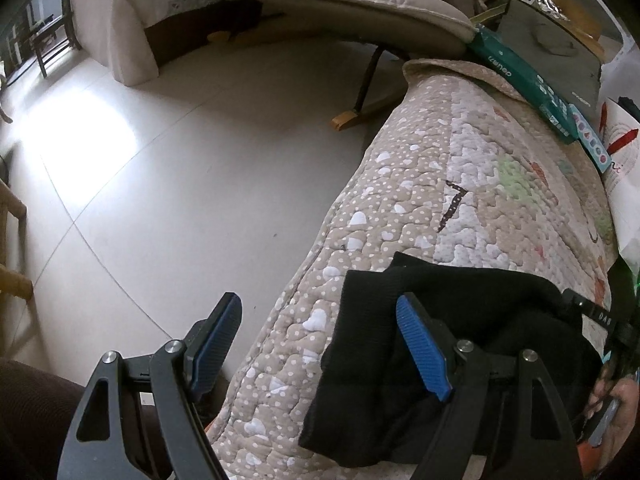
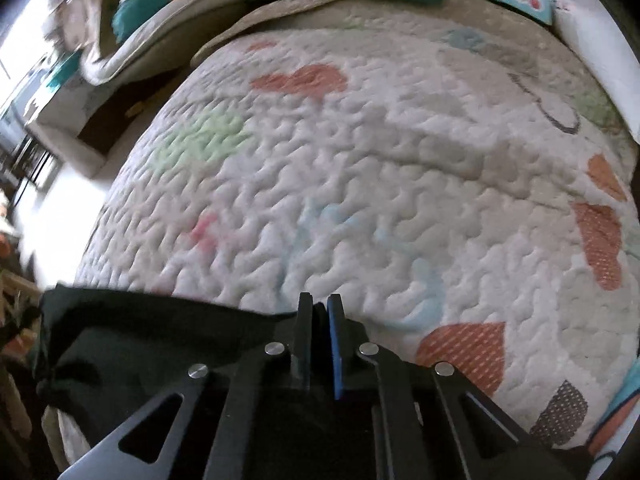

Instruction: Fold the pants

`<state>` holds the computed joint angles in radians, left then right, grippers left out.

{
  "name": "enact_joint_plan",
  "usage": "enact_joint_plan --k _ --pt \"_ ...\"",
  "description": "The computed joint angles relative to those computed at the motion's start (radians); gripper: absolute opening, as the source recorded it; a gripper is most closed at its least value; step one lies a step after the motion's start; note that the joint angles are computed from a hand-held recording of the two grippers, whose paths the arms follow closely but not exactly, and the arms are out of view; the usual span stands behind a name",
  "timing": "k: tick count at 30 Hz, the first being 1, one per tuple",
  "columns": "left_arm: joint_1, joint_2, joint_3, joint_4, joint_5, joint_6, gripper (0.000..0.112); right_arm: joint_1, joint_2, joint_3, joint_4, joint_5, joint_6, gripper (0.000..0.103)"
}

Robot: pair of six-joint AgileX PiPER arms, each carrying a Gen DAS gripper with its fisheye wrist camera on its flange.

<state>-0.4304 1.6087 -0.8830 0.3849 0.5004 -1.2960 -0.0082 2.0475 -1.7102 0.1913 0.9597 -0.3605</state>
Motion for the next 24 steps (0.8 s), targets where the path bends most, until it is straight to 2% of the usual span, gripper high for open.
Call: enact_joint_plan --k 4,5,7,10,12,13,14,15,16,17,20,22,24 --pt "0.012 -0.009 0.011 0.006 0.007 -0.014 0.079 0.017 0.056 -0.07 -0.098 -0.006 0.104 0.004" --pt "0.018 -0.015 0.019 0.011 0.008 -0.022 0.079 0.027 0.058 -0.074 -0.138 -0.017 0.143 0.0" --pt "0.036 -0.032 0.041 0.014 0.006 -0.034 0.079 0.046 0.076 -0.108 -0.273 -0.029 0.269 0.0" --pt "0.071 -0.064 0.082 0.005 -0.003 -0.042 0.079 0.035 0.064 -0.155 -0.298 -0.014 0.378 0.003" --pt "0.106 -0.089 0.117 -0.04 -0.023 -0.004 0.079 0.052 0.033 -0.15 -0.259 -0.005 0.339 0.009" --pt "0.12 -0.097 0.131 -0.072 -0.033 0.02 0.079 0.081 0.008 -0.136 -0.23 0.01 0.283 0.025" --pt "0.133 -0.104 0.144 -0.106 -0.045 0.047 0.079 0.102 -0.011 -0.122 -0.205 0.016 0.243 0.056" --pt "0.151 -0.111 0.161 -0.168 -0.063 0.097 0.079 0.129 -0.034 -0.1 -0.172 0.017 0.197 0.071" --pt "0.162 -0.115 0.174 -0.221 -0.076 0.139 0.079 0.167 -0.056 -0.072 -0.131 0.006 0.15 0.082" --pt "0.173 -0.122 0.193 -0.279 -0.091 0.186 0.079 0.207 -0.077 -0.046 -0.091 0.007 0.1 0.082" --pt "0.203 -0.148 0.232 -0.421 -0.112 0.309 0.079 0.327 -0.075 -0.05 -0.004 0.08 0.006 0.079" --pt "0.235 -0.17 0.255 -0.478 -0.122 0.351 0.079 0.426 -0.068 -0.037 -0.001 0.081 -0.028 0.078" --pt "0.267 -0.196 0.275 -0.499 -0.129 0.355 0.079 0.523 -0.047 -0.031 -0.065 0.054 -0.025 0.074"
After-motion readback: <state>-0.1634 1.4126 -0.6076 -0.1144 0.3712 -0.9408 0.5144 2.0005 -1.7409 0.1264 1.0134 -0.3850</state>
